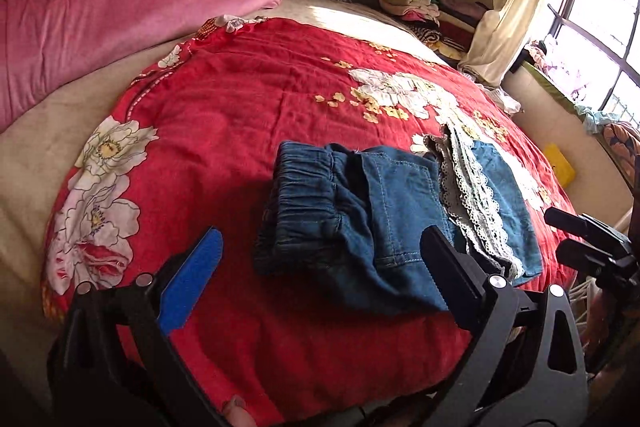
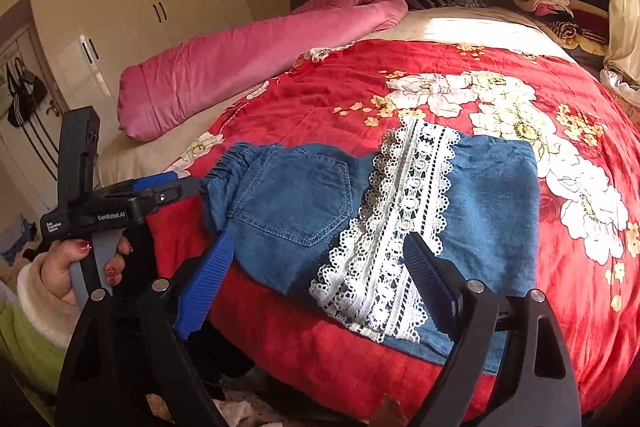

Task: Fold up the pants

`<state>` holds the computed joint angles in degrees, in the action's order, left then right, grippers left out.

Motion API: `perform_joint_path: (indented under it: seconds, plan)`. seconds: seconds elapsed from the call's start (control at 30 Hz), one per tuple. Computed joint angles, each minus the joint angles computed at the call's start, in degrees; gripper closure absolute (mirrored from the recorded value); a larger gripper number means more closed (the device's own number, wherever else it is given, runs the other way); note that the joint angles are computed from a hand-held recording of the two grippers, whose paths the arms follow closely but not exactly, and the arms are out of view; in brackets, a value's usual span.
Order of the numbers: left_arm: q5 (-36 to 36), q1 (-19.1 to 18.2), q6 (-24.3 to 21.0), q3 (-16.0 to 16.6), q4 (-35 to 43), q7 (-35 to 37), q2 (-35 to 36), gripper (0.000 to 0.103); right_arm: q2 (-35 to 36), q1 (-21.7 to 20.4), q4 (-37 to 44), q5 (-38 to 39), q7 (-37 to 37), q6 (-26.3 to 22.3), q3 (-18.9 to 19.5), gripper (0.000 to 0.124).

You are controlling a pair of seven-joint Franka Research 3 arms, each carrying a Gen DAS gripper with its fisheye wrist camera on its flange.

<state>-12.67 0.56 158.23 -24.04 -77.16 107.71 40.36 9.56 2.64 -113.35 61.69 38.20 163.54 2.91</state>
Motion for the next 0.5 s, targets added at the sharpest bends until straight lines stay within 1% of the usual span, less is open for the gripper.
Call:
perform_joint_path:
  seconds: [0.13,0.2,0.27,0.37,0.43,0.5]
  plan:
    - [-0.25,0.36,-1.22,-0.02,0.01,0.11,0.46,0.010,2.51,0.02,3.05,-2.85,1.55,-0.54,0.11,0.033]
    - [-0.97,0.99,-2.07,-1.06,0.43,1.51,1.12,0.010,4.06,-0.06,5.07,-4.67,2.16,-0.96,0.29,0.033]
    - [-1.54,0.85,-3.32,-1.05,1.32,1.50,1.87,0.010,6.07,-0.37,7.96,-6.84,3.45,-2.15,0.48,0.032]
    - [-3.55,1.06,-4.96,-1.78,2.62,1.52,3.30,0.010,9.91,-1.85,14.14,-8.60,4.05,-6.17,1.43,0.031]
    - [-4.23,0.59,-4.69,-1.46,2.94,1.00,3.91,0.010,13.05,-2.50,19.04,-10.24,4.63,-9.13,1.99,0.031]
    - [-4.43,0.01,-4.83,-0.99,3.71,0.12,4.70,0.010,17.34,-2.90,25.90,-13.74,6.99,-14.51,2.01,0.030]
